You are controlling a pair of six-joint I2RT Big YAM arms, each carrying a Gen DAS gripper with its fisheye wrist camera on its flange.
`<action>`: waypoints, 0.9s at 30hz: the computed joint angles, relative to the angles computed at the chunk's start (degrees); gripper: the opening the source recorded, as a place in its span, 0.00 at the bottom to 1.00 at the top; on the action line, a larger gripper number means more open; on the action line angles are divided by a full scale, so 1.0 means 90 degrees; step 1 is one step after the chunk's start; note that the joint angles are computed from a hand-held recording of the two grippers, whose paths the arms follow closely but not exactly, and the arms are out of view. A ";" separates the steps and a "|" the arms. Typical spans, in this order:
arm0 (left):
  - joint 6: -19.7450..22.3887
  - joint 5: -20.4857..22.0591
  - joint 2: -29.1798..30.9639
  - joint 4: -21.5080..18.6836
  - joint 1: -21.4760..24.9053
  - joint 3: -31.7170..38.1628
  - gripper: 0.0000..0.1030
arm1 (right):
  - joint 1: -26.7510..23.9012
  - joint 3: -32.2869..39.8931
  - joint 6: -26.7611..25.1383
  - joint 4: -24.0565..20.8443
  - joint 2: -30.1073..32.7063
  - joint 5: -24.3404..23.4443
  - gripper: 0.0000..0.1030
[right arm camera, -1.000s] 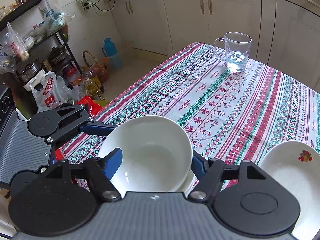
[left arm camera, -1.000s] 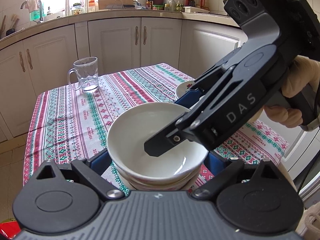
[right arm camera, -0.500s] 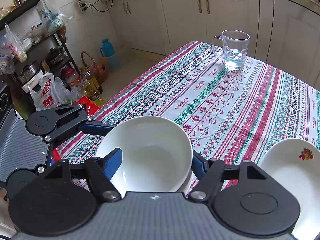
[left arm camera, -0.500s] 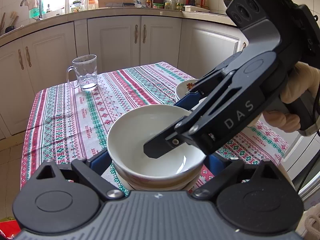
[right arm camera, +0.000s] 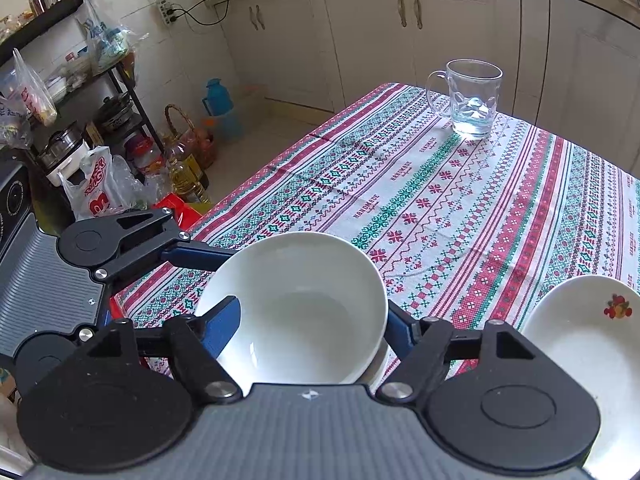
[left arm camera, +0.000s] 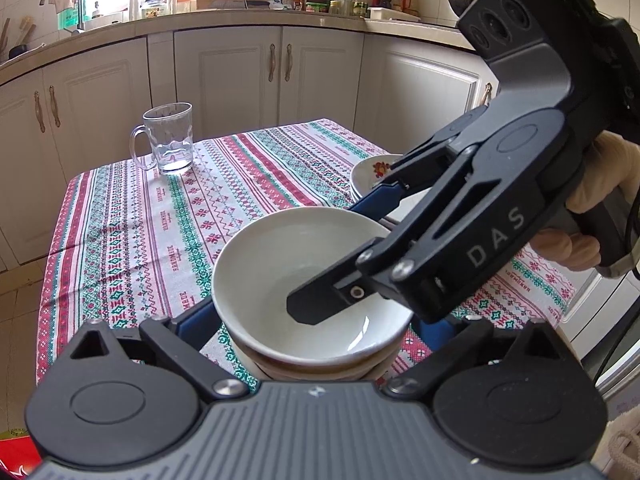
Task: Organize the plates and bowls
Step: 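Grip the rims of both nested bowls with the right gripper and lift, then carry the nested bowls with the right gripper and lower onto the plate stack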
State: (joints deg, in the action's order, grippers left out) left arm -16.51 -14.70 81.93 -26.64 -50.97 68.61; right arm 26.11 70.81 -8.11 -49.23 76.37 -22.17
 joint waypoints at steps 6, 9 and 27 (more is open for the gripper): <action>0.0000 0.0109 -0.0068 -0.0069 0.0015 -0.0050 0.98 | 0.0079 -0.0094 -0.0054 0.0104 -0.0068 0.0000 0.96; 0.0082 0.0095 -0.0181 -0.0031 -0.0008 -0.0137 0.98 | 0.0129 -0.0274 -0.0058 0.0344 -0.0250 0.0223 1.00; 0.1204 0.0884 -0.0501 -0.0250 0.0391 -0.0668 0.98 | 0.0422 -0.1415 -0.1238 0.0650 -0.1359 0.1310 1.00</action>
